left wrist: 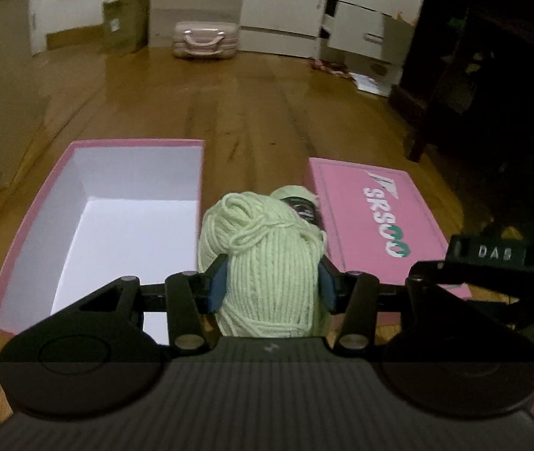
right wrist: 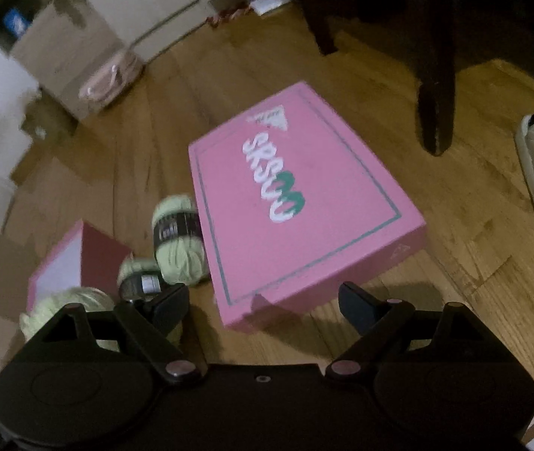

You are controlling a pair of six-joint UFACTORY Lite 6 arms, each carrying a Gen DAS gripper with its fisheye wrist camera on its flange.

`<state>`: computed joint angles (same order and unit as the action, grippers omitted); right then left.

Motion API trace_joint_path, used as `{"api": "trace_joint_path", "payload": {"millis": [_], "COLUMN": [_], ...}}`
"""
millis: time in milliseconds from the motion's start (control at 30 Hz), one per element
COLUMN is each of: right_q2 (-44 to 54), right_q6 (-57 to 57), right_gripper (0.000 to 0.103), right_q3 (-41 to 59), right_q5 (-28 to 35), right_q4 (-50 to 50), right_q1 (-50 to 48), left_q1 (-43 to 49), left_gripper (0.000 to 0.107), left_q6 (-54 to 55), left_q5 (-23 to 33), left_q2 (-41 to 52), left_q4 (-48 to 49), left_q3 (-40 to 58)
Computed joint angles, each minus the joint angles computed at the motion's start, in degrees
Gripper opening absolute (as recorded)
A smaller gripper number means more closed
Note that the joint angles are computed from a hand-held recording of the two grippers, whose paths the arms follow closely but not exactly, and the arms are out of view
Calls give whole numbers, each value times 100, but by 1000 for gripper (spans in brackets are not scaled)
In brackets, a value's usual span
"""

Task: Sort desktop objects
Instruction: 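Carry the skein with the left gripper into the pink box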

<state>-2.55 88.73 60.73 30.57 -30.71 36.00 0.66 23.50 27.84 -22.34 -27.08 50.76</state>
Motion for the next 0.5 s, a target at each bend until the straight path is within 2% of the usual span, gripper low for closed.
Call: {"api": "trace_joint_path", "payload": {"millis": [167, 233, 300, 500], "right_q2": [428, 565, 815, 1470], "right_q6": [-450, -66, 143, 334], "right_gripper": [91, 89, 89, 89], "right_q3": [331, 485, 855, 1658], "right_q5": [-179, -265, -90, 176], "right_q4": [209, -463, -1062, -1861], "right_q1": [238, 544, 906, 1529], "left_q1": [735, 1073, 1358, 2039], "left_gripper": [47, 47, 47, 48], "left_q6": [470, 861, 1196, 2190], "left_q5": [241, 322, 383, 378], "left_q2": [76, 75, 72, 443], "left_q4": [-280, -596, -859, -1676], "left_q3": [123, 125, 102, 159]}}
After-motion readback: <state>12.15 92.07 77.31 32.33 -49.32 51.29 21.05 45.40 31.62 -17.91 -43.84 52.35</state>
